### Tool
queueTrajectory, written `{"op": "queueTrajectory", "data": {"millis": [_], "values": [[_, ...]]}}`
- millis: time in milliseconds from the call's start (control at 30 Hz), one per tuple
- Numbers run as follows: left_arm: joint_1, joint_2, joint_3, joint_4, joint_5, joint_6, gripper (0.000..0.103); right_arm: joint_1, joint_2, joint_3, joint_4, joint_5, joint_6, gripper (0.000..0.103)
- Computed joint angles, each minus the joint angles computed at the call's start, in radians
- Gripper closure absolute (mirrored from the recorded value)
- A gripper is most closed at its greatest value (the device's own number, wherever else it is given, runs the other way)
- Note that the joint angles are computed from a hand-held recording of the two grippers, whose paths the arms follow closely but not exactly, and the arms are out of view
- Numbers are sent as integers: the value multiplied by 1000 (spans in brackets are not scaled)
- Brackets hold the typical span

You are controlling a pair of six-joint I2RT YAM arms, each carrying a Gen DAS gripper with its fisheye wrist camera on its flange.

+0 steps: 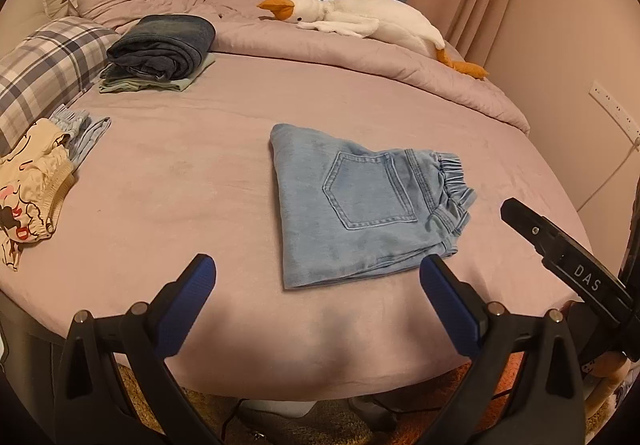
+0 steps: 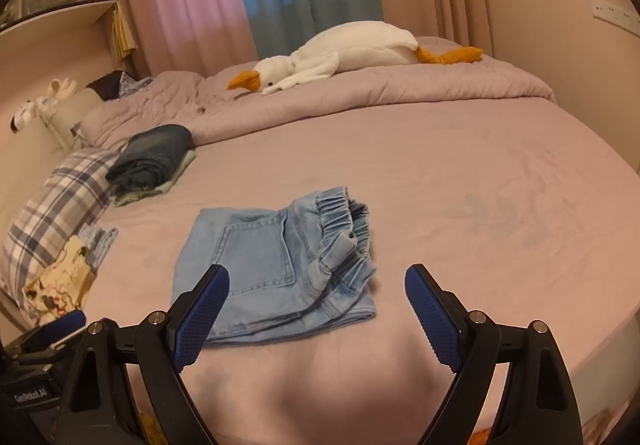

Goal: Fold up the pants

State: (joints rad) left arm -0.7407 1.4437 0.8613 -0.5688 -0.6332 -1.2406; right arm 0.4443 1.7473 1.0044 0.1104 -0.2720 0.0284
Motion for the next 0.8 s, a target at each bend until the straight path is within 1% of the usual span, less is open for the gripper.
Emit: {"op": "queueTrajectory", "data": {"millis": [300,400,600,800], "values": [[-8,13,9,-22,-11,-14,1,14,6,6,-12,23,-2,14],[-15,24,23,-50,-33,-22,1,18,11,12,-19,28,-3,14],[-16,40,39,-77,-34,-33,1,25,10,7,-13,39,-4,14],[-17,34,33,-67,-29,-38,1,30,14,6,-10,49,-4,14]]}}
